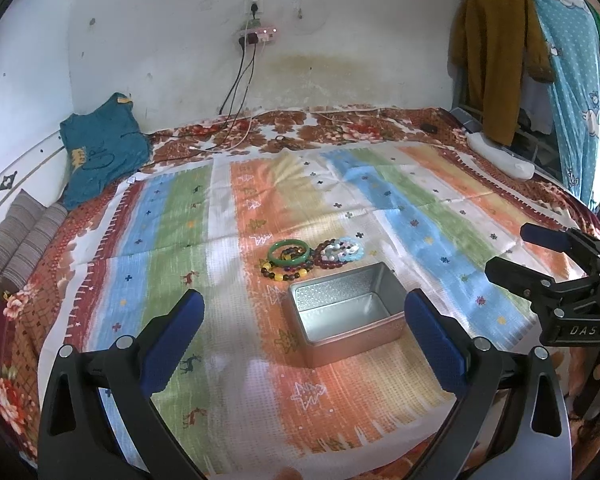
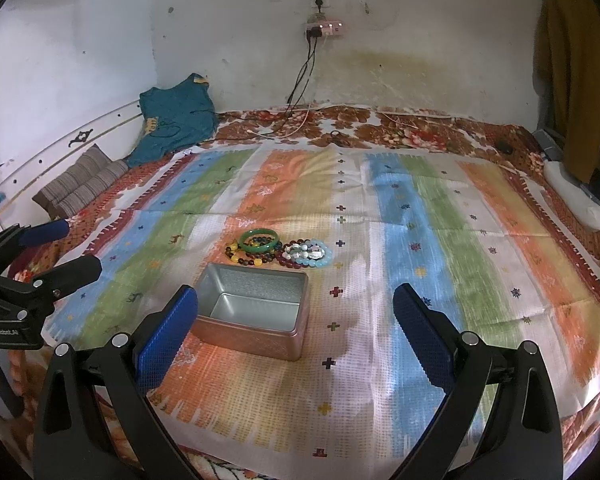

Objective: Organize jewelry
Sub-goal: 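Move both tools toward the bracelet cluster beside the silver tin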

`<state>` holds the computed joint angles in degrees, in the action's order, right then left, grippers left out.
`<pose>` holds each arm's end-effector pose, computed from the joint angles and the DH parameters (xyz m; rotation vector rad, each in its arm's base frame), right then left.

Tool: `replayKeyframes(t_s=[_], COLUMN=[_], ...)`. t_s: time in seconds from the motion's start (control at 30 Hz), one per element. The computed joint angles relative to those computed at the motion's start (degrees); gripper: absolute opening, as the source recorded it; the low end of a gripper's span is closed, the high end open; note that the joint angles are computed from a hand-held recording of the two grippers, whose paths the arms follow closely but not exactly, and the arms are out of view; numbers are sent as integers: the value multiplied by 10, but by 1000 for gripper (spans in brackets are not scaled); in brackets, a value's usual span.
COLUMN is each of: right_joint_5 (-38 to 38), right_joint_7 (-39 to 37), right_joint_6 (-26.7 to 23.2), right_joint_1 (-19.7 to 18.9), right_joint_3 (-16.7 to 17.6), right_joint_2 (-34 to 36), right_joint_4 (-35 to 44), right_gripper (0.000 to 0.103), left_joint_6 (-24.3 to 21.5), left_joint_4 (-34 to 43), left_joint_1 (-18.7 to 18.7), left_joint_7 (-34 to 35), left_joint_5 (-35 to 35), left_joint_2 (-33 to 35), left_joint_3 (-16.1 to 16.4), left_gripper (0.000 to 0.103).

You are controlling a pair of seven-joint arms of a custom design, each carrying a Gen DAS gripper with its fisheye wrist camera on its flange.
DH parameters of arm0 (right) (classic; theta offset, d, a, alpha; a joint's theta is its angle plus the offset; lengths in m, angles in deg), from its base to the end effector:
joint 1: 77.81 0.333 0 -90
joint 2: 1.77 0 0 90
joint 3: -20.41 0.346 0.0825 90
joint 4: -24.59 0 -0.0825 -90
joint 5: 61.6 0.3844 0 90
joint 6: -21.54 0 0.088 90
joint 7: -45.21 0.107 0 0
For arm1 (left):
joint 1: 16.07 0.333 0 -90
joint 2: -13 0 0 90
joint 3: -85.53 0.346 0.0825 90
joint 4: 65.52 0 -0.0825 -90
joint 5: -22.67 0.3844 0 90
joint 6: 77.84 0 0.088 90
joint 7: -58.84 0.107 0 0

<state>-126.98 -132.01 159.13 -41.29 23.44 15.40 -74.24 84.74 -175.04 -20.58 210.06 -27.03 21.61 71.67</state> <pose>0.5353 0.4285 0.4817 -1.5021 1.8202 -0.9008 0.6220 -0.1558 0.5246 -1.1321 2.2401 -1.1069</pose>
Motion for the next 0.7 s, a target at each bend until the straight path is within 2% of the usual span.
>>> replayKeyframes(t_s=[0.13, 0.37, 0.57, 0.7], right_joint_5=[3, 16, 11, 25], right_joint_7=[3, -11, -6, -12], right_joint_6=[-1, -6, -4, 2], right_joint_1=[-1, -1, 1, -4], right_joint_3=[0, 0, -3, -2], right_joint_2=[0, 5, 3, 7], right_joint_4=[-1, 7, 5, 7], right_gripper=[99, 99, 99, 99], left_joint_6=[1, 25, 11, 11], left_joint_4=[4, -8, 9, 15], left_joint_1=[4, -4, 12, 5], left_joint_7=[6, -39, -34, -65], left_joint_5=[-7, 29, 11, 46], left_joint_2=[6, 6, 14, 18], left_joint_3=[-1, 2, -4, 5], left_gripper=[98, 98, 98, 98])
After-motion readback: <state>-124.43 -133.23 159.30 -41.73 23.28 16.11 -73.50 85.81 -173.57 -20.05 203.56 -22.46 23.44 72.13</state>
